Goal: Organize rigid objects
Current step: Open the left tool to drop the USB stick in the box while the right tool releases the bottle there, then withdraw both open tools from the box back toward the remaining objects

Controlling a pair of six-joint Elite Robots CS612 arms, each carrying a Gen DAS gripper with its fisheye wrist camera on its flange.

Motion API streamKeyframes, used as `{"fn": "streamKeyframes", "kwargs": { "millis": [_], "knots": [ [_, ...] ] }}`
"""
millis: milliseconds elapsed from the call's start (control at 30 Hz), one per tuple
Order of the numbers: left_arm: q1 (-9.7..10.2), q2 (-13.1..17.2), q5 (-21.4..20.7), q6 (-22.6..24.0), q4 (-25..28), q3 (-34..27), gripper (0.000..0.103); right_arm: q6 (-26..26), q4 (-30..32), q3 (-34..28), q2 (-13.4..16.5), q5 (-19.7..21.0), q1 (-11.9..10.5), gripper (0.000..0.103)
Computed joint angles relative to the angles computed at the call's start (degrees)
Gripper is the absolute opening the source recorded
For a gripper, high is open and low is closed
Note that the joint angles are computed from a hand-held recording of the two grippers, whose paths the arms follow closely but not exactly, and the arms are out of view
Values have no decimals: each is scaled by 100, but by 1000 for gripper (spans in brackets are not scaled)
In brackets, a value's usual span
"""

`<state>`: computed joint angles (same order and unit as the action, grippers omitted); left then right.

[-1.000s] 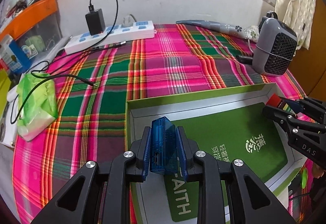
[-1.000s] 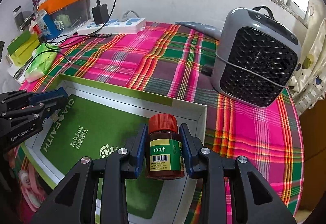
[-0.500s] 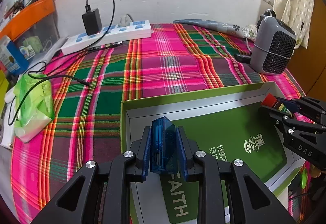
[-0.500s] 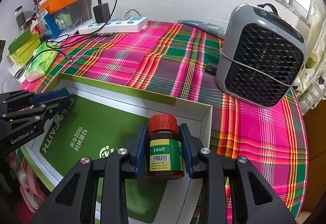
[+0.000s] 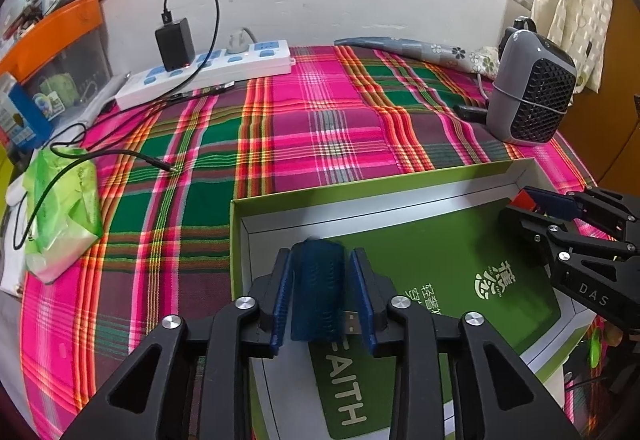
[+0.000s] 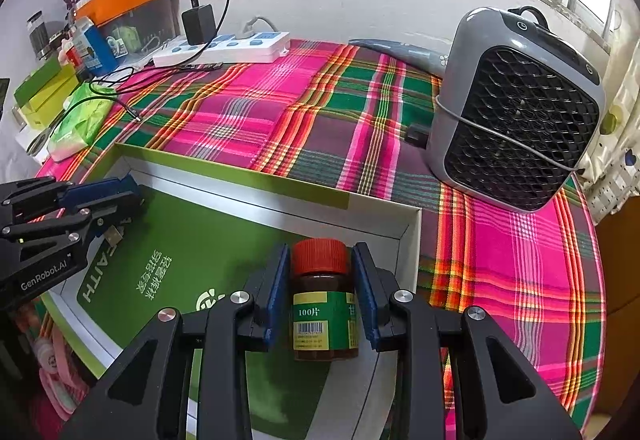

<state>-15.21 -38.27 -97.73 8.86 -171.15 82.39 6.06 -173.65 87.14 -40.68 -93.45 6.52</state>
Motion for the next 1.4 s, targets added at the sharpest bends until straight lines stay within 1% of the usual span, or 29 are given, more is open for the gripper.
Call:
{"fn": "streamKeyframes", "kwargs": {
  "millis": [67,167,400,567,1067,1400],
  "knots": [
    [-4,-8,-5,14,-18,15,34,0,-10,11,-7,11,-1,36],
    [-5,-14,-8,12,-19,28,34,-8,-22,10,-5,10,3,39],
    [7,-48,14,-39,-68,92,35,20,-92,65,-30,-14,2,40],
    [4,-89,55,-35,-133,162,35,71,-170,115,-58,0,-3,43],
    [30,-319,26,-80,-448,510,35,182,-486,380,-235,-98,64,44],
    [88,-518,-8,-182,-772,871,35,323,-836,706,-421,-165,122,44]
  ]
}}
